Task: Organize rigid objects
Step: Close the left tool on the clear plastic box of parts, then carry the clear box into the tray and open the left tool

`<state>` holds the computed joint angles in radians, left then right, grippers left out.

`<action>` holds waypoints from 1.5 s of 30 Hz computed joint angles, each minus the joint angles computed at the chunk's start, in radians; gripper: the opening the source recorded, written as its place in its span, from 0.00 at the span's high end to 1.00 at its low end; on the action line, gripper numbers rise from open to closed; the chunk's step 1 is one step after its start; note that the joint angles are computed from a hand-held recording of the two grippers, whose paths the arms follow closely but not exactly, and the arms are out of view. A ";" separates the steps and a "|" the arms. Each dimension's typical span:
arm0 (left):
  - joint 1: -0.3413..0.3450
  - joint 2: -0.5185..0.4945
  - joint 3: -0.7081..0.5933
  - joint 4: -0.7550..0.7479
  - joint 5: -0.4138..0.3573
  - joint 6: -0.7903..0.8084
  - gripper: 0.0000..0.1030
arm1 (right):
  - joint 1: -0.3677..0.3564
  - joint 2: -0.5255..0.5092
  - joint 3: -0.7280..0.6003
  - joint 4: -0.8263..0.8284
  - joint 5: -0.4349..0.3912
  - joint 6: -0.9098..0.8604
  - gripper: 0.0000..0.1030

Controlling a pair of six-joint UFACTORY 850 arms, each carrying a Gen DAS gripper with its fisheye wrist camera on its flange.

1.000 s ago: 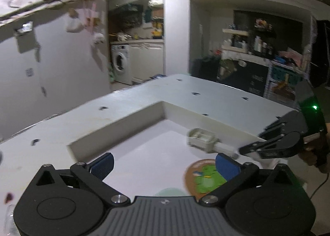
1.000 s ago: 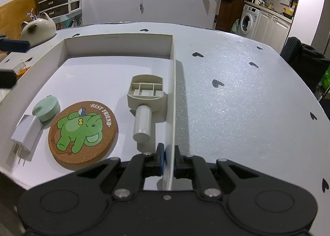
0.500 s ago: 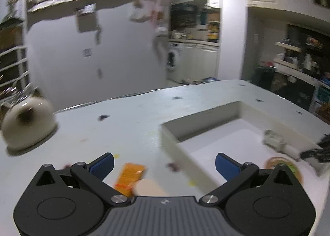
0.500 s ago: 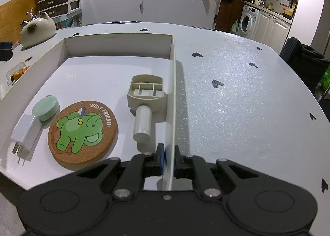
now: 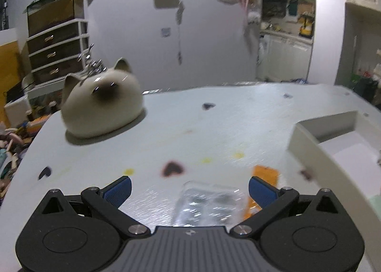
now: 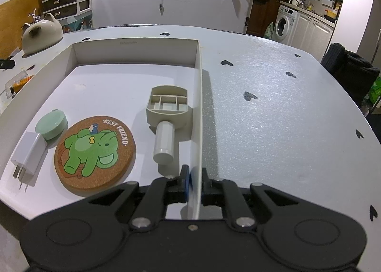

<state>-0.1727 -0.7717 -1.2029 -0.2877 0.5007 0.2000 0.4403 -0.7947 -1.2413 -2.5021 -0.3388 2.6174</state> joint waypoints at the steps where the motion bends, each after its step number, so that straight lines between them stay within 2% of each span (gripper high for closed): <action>1: 0.003 -0.006 -0.008 -0.019 -0.016 0.026 0.00 | 0.001 -0.001 -0.001 0.007 -0.002 -0.005 0.90; 5: 0.007 -0.031 -0.043 -0.099 -0.092 0.132 0.00 | 0.002 -0.002 0.000 0.003 -0.008 0.007 0.90; 12: 0.009 -0.028 -0.028 0.034 -0.104 0.055 0.00 | 0.005 -0.002 0.000 0.024 -0.009 -0.011 0.90; 15: -0.009 -0.051 -0.053 -0.034 -0.134 0.172 0.00 | 0.005 -0.002 -0.001 0.024 -0.009 -0.011 0.90; 16: -0.012 -0.054 -0.050 -0.018 -0.112 0.157 0.00 | 0.005 -0.002 -0.001 0.024 -0.009 -0.011 0.90; 18: -0.011 -0.054 -0.054 0.018 -0.125 0.119 0.01 | 0.004 -0.002 0.000 0.021 -0.010 -0.007 0.90; 21: 0.001 -0.057 -0.058 0.125 -0.131 -0.007 0.08 | 0.005 -0.002 0.000 0.017 -0.011 -0.002 0.90; 23: 0.014 -0.055 -0.060 0.225 -0.142 -0.129 0.18 | 0.005 -0.003 -0.001 0.014 -0.011 0.002 0.90; 26: 0.015 -0.048 -0.052 0.209 -0.135 -0.124 0.27 | 0.004 -0.003 -0.001 0.011 -0.011 0.004 0.90; 30: 0.017 -0.048 -0.056 0.214 -0.140 -0.137 0.27 | 0.004 -0.003 -0.001 0.015 -0.011 -0.001 0.90; 36: 0.028 -0.040 -0.045 0.215 -0.100 -0.196 0.27 | 0.003 -0.002 0.000 0.016 -0.011 -0.003 0.90; 40: 0.021 -0.024 -0.018 0.171 -0.019 -0.207 0.27 | 0.004 -0.003 0.001 0.010 -0.013 0.005 0.90; 45: 0.008 0.004 0.019 0.262 0.064 -0.352 0.27 | 0.003 -0.002 0.003 -0.002 -0.015 0.017 0.90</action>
